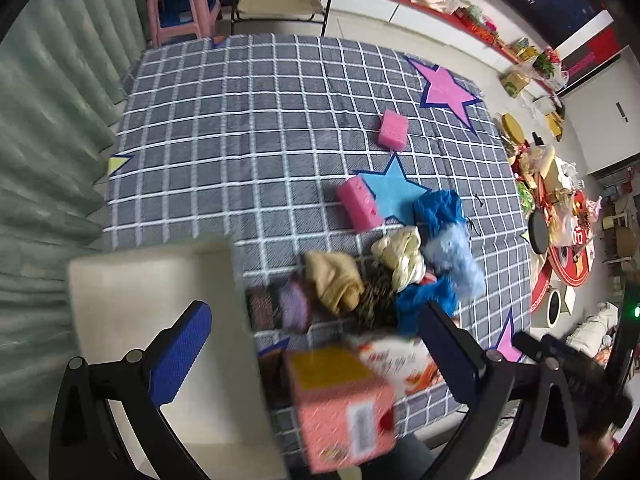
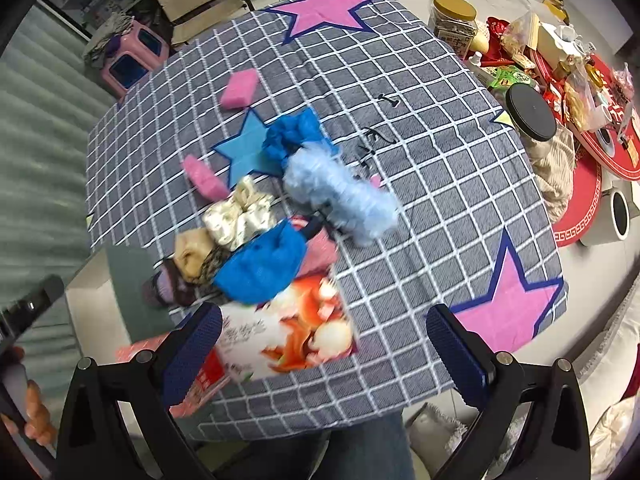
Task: Organize soft objects
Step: 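Move both tools toward the pile of soft items on the table, then grasp the pink foam block with the left tool while the right tool grasps the fluffy blue plush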
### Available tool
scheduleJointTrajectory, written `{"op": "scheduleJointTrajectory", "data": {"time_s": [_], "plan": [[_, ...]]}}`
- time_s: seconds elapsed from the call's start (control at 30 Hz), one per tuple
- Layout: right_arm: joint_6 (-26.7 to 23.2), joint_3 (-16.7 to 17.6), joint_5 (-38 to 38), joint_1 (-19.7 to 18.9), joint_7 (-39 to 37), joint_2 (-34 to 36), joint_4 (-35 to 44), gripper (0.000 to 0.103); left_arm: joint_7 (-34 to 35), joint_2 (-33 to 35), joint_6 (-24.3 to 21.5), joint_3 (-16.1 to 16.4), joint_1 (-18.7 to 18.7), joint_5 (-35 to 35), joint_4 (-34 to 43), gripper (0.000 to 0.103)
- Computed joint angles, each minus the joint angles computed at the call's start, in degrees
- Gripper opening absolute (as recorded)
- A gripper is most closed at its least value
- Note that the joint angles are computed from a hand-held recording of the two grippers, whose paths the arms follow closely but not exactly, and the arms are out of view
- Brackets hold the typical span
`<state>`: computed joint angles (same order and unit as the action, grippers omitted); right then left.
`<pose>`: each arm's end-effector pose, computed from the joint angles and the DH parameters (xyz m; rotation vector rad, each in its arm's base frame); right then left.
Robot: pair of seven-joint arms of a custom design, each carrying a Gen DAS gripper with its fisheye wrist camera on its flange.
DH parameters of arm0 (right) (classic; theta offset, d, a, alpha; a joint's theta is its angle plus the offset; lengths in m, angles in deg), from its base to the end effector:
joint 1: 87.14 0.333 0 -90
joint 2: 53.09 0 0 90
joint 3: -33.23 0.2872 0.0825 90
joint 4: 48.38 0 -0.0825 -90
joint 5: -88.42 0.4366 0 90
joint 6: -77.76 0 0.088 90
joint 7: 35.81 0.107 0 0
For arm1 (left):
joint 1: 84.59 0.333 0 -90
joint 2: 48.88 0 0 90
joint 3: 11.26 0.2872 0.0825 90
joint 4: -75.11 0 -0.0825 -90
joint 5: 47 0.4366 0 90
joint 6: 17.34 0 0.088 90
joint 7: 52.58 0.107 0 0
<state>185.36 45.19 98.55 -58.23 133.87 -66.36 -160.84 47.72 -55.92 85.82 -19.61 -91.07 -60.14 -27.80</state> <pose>0.4121 0.3836 0.5478 -1.2481 2.7580 0.2389 0.5653 -0.1732 0.5716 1.6864 -2.5450 0.3587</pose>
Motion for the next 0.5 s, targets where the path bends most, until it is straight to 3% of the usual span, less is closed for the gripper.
{"op": "scheduleJointTrajectory", "data": {"time_s": [0.2,0.3,0.4,0.5], "plan": [[5.5,-1.9,3.7,-1.0,-4.6,-2.3,-7.1,0.103,-7.8,12.9,-2.3,-3.2,-3.2,5.8,10.4,0.103],[7.3,-2.6,5.6,-1.3,-7.1,-3.2,-9.9,0.103,-11.3,18.6,-1.4,-4.1,-5.5,10.0,14.6,0.103],[8.6,-3.0,7.4,-1.6,-8.7,-4.7,-12.7,0.103,-13.8,23.6,0.1,-4.3,-7.3,12.7,18.0,0.103],[9.1,-3.1,8.2,-1.8,-9.6,-6.1,-14.9,0.103,-15.2,27.7,0.5,-3.6,-9.9,19.5,20.1,0.103]]}}
